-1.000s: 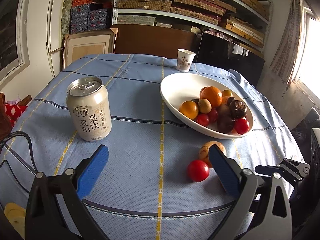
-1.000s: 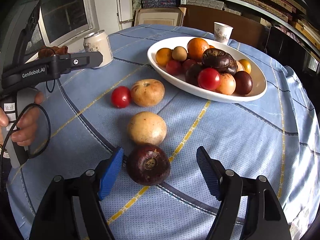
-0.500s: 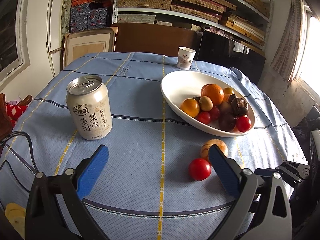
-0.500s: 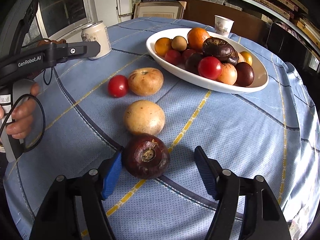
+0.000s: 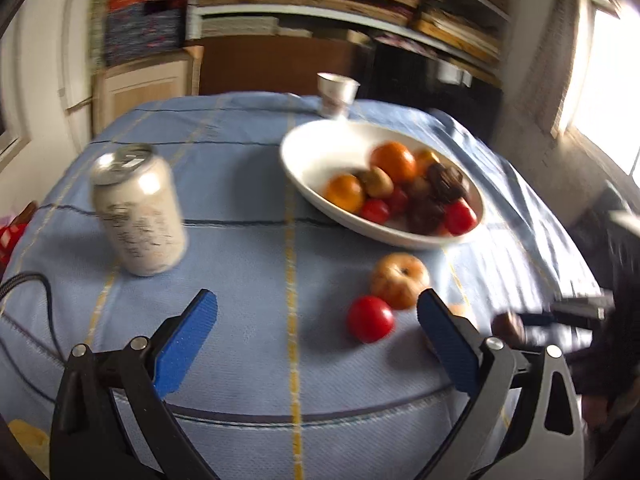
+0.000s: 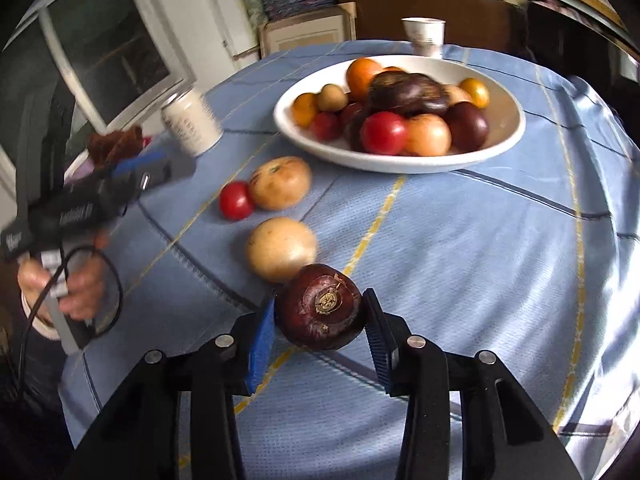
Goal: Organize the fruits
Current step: 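Grasp a red tomato with the left tool while the right lifts the dark fruit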
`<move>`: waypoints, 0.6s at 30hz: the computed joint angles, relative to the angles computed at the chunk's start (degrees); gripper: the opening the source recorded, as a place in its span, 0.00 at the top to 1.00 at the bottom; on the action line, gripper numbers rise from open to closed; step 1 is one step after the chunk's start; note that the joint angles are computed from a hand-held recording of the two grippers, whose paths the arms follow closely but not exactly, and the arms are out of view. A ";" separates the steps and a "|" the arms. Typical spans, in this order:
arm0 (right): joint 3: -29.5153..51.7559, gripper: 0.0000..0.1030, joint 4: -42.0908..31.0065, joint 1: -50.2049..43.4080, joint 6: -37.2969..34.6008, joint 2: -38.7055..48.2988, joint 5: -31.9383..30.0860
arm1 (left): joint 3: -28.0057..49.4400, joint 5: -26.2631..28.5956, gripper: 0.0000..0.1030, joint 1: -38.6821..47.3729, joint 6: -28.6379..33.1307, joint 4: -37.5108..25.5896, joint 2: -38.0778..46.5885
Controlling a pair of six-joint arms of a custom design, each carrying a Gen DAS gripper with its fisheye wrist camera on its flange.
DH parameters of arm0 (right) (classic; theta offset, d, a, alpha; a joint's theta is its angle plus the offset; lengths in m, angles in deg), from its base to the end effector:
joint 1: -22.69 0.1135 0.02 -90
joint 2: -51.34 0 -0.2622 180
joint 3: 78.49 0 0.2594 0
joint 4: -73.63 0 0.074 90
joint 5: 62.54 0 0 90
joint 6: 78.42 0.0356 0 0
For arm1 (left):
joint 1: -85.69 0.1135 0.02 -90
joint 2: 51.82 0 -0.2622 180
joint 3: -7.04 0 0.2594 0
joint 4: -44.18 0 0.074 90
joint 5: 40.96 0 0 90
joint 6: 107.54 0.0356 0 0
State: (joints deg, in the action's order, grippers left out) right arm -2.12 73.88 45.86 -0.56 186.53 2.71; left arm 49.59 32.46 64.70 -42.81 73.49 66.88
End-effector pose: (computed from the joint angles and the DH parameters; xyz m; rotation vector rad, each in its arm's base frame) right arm 0.3580 0.1694 -0.0144 -0.9301 2.3996 0.6304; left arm 0.2669 -0.0915 0.0128 -0.2223 2.3350 -0.0501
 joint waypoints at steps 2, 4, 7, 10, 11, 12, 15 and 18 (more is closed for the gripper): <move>0.52 0.58 -0.28 -0.51 1.14 0.27 0.08 | 1.78 -0.37 0.05 -1.67 2.95 -1.65 1.39; 0.78 0.58 -0.66 -0.77 1.52 0.32 0.13 | 2.99 -1.19 0.17 -3.30 5.24 -2.43 2.38; 0.39 0.58 -0.45 -0.64 1.46 0.06 0.05 | 4.05 0.87 0.29 -3.03 6.36 -2.93 3.27; 0.40 0.58 -0.51 -0.57 1.24 0.23 0.59 | 6.62 4.06 0.37 -1.76 7.71 -5.48 4.97; 0.63 0.58 -0.69 -0.52 1.15 0.32 0.89 | 7.31 3.86 0.38 -1.93 7.95 -6.01 5.53; 0.62 0.58 -0.62 -0.46 1.18 0.31 1.13 | 8.39 3.67 0.41 -1.97 8.42 -7.03 6.29; 0.75 0.58 -0.60 -0.32 1.38 0.36 1.23 | 9.80 4.85 0.46 -1.62 8.96 -8.43 7.31; 0.80 0.58 -0.57 -0.25 1.27 0.38 1.26 | 10.21 4.73 0.46 -1.60 9.33 -8.39 7.77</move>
State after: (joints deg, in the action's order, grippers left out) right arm -1.33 73.31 45.60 0.71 186.91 3.98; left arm 59.81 37.19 63.10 -33.48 65.10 74.65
